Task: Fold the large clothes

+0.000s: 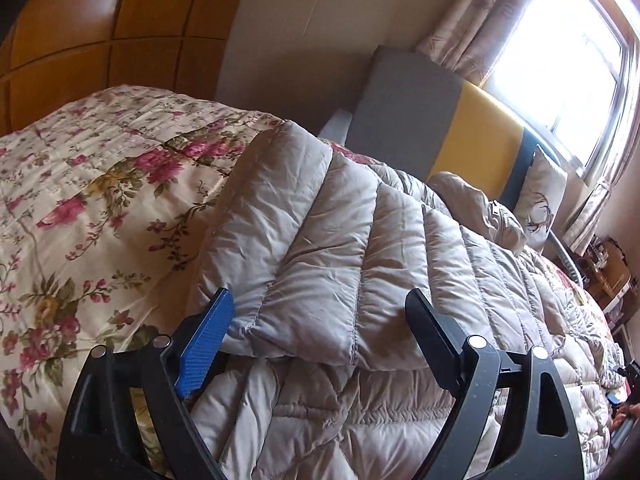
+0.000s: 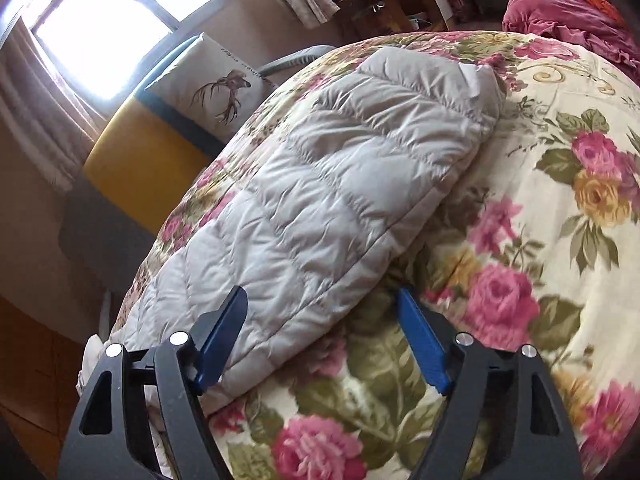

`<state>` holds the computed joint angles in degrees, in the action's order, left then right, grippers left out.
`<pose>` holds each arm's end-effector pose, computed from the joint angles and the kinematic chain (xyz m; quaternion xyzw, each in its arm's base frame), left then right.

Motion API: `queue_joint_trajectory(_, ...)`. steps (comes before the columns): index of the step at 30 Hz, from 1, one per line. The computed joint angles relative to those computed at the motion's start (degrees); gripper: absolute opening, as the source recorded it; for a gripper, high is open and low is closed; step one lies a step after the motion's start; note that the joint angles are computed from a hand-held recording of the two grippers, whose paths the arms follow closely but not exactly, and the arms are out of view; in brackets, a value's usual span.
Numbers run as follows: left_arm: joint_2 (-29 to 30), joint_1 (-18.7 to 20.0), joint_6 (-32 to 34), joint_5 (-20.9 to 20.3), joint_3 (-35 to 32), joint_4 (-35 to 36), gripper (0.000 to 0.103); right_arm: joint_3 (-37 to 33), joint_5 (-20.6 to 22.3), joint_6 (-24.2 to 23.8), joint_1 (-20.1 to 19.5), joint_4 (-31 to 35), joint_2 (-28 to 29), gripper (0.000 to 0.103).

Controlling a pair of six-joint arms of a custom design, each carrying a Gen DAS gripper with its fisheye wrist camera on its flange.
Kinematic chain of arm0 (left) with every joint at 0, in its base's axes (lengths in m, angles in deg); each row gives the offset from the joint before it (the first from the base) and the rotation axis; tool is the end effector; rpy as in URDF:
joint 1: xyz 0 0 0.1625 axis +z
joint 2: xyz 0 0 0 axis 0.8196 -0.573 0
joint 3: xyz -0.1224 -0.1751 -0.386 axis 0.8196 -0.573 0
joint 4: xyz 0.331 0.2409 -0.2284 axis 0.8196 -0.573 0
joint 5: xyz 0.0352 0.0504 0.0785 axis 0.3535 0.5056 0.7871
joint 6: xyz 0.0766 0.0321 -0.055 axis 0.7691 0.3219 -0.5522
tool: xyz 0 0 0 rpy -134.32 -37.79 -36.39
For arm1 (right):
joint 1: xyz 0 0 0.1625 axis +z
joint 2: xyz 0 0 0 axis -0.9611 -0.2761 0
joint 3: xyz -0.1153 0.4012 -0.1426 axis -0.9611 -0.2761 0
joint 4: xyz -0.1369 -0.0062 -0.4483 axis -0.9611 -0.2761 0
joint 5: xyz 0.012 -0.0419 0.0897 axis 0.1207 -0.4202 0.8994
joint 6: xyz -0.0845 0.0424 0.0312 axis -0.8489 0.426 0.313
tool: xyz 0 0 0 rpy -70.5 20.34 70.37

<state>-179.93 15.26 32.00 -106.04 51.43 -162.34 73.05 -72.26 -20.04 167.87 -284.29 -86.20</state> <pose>0.0882 -0.3669 0.4387 -0.0305 0.8206 -0.4940 0.2856 0.1159 -0.4262 0.1679 -0.2302 -0.8429 0.4712 0.1203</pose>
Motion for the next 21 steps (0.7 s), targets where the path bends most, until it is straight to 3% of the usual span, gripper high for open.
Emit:
queue_joint_trajectory(3,0.7,-1.1,0.2,2.9,0.1,0.7,0.095,0.7,5.1,2.8,-3.9,-4.5,-1.0,0.077)
queue_joint_trajectory(9,2.4,-0.7,-1.2,5.1,-0.9,4.0,0.099,-1.1,4.1,2.8,-5.4,-5.0,-1.7,0.073)
queue_joint_trajectory(13,3.0,0.0,-2.0,4.6,-1.4,5.1,0.099,-1.8,3.6,2.5,-7.1,-2.3,-3.2,0.038)
queue_joint_trajectory(19,3.2,0.7,-2.5,3.7,-1.7,5.6,0.099,-2.3,3.2,2.5,-5.8,2.7,-6.0,0.020)
queue_joint_trajectory(21,3.2,0.7,-2.6,3.5,-1.7,5.6,0.099,-2.7,1.6,1.0,-3.9,2.5,-6.1,0.020)
